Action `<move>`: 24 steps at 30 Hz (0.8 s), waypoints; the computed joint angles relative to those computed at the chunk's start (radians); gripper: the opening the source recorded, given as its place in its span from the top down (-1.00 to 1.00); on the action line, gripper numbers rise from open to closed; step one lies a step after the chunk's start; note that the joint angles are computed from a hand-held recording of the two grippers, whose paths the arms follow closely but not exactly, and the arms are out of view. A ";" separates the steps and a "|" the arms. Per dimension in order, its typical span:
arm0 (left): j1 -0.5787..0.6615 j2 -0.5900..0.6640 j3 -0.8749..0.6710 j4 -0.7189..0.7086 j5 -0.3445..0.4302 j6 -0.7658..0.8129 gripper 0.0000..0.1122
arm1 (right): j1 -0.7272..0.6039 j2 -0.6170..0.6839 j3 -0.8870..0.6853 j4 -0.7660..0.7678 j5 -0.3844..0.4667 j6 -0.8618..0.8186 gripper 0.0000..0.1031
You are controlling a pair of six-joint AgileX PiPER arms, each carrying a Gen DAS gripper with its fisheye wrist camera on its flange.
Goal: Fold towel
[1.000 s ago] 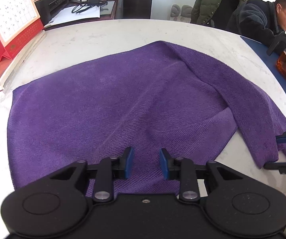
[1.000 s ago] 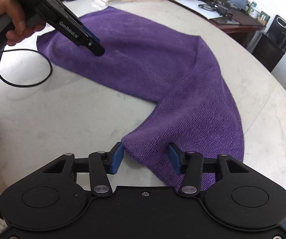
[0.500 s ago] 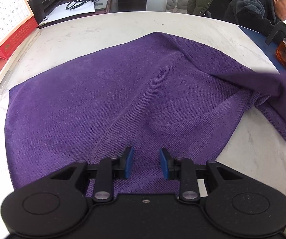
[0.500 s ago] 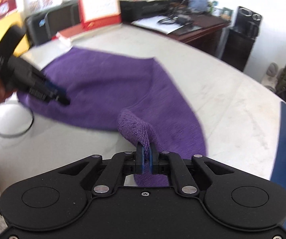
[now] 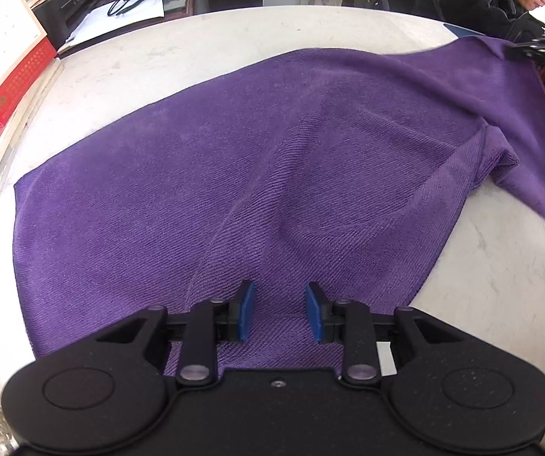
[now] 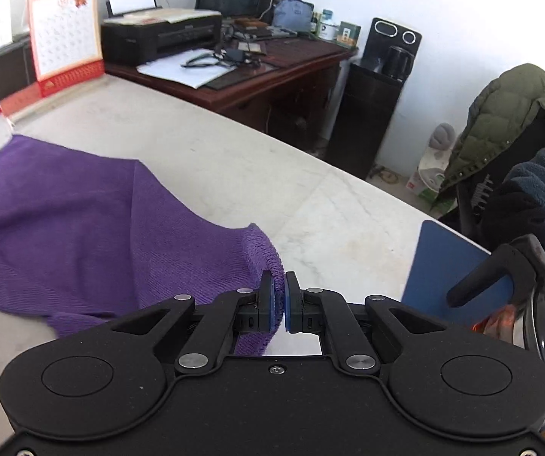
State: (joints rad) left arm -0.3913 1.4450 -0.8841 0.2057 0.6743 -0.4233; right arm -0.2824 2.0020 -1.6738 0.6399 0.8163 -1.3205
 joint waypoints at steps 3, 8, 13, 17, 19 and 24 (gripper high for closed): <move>0.005 0.002 -0.007 0.000 0.021 0.000 0.49 | 0.034 0.075 -0.065 -0.066 -0.035 0.040 0.91; 0.009 0.000 -0.013 0.005 0.051 0.002 0.49 | 0.071 0.187 -0.172 -0.164 -0.087 0.165 0.88; -0.010 -0.003 -0.013 0.029 0.072 -0.022 0.49 | 0.066 0.182 -0.151 -0.152 -0.188 0.272 -0.02; -0.012 -0.011 0.000 0.045 0.071 -0.036 0.49 | 0.022 0.096 -0.038 0.034 -0.267 0.195 -0.04; -0.016 -0.018 0.011 0.057 0.067 -0.051 0.49 | -0.043 0.005 0.044 0.185 -0.149 0.119 -0.04; -0.013 -0.043 0.039 0.048 0.056 -0.038 0.49 | -0.072 -0.158 0.308 0.117 -0.004 -0.018 -0.03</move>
